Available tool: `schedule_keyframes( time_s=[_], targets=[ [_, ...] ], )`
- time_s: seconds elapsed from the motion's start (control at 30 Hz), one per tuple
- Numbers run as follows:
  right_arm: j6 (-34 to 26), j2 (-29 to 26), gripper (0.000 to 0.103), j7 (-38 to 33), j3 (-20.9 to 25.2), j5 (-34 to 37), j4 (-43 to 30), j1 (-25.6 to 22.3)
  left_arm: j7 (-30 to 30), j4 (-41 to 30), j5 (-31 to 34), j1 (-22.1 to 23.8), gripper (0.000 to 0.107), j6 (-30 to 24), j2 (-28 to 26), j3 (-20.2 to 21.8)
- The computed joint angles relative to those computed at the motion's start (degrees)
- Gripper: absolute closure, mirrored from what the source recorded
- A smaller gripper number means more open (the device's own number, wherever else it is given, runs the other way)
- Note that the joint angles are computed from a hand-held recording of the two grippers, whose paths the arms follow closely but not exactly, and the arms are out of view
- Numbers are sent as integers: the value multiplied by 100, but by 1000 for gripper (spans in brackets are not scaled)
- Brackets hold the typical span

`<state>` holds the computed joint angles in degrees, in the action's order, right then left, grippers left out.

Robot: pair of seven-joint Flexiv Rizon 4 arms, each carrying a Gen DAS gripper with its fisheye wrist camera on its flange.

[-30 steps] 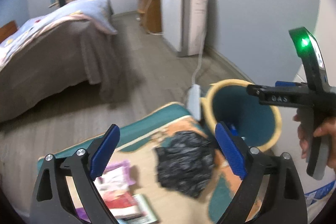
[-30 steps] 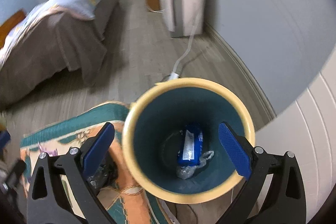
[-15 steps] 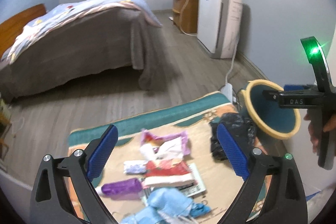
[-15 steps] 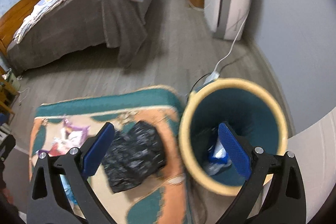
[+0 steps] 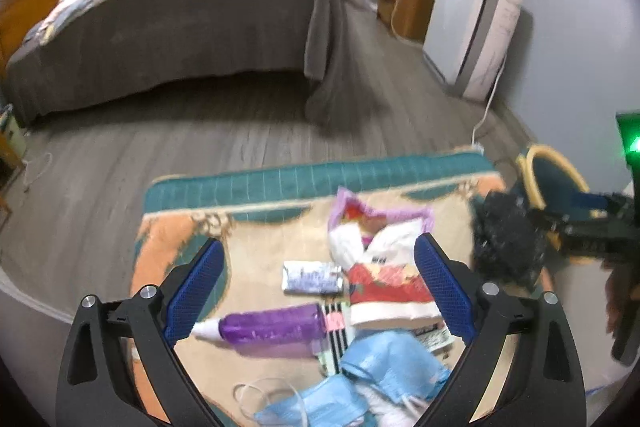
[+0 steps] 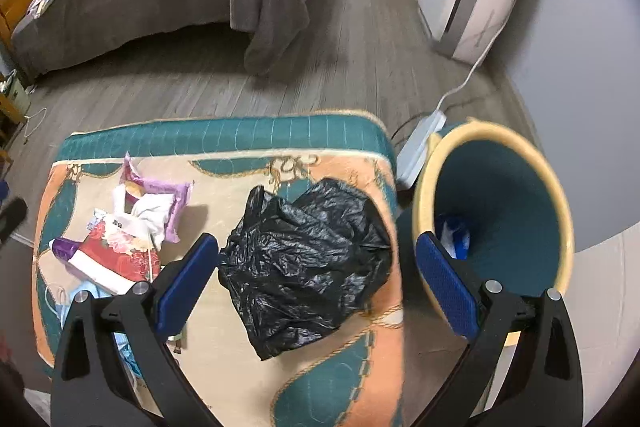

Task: Collect trash
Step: 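Grasp the black plastic bag with the right gripper while the left gripper approaches the snack bag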

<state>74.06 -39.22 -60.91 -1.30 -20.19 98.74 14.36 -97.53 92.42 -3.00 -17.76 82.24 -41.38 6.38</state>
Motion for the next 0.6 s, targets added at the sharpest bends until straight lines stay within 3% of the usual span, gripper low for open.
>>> schedule_keyframes(
  time_s=[0.13, 0.3, 0.4, 0.53, 0.6],
  targets=[
    [-189, -151, 6, 56, -48, -9, -138, 4, 139, -178, 104, -32, 12, -317, -174, 16],
    [-459, -303, 6, -128, 195, 180, -343, -188, 508, -372, -135, 307, 12, -605, -393, -545],
    [-508, -362, 6, -287, 364, 365, -432, -329, 684, -566, -137, 258, 12, -879, -523, -566],
    [-837, -485, 6, -614, 639, 643, -637, -490, 749, -726, -283, 290, 14, -1292, -653, -656],
    [-925, -522, 6, -763, 696, 735, -697, -506, 820, -740, -340, 347, 20, -1428, -676, -742]
  ],
)
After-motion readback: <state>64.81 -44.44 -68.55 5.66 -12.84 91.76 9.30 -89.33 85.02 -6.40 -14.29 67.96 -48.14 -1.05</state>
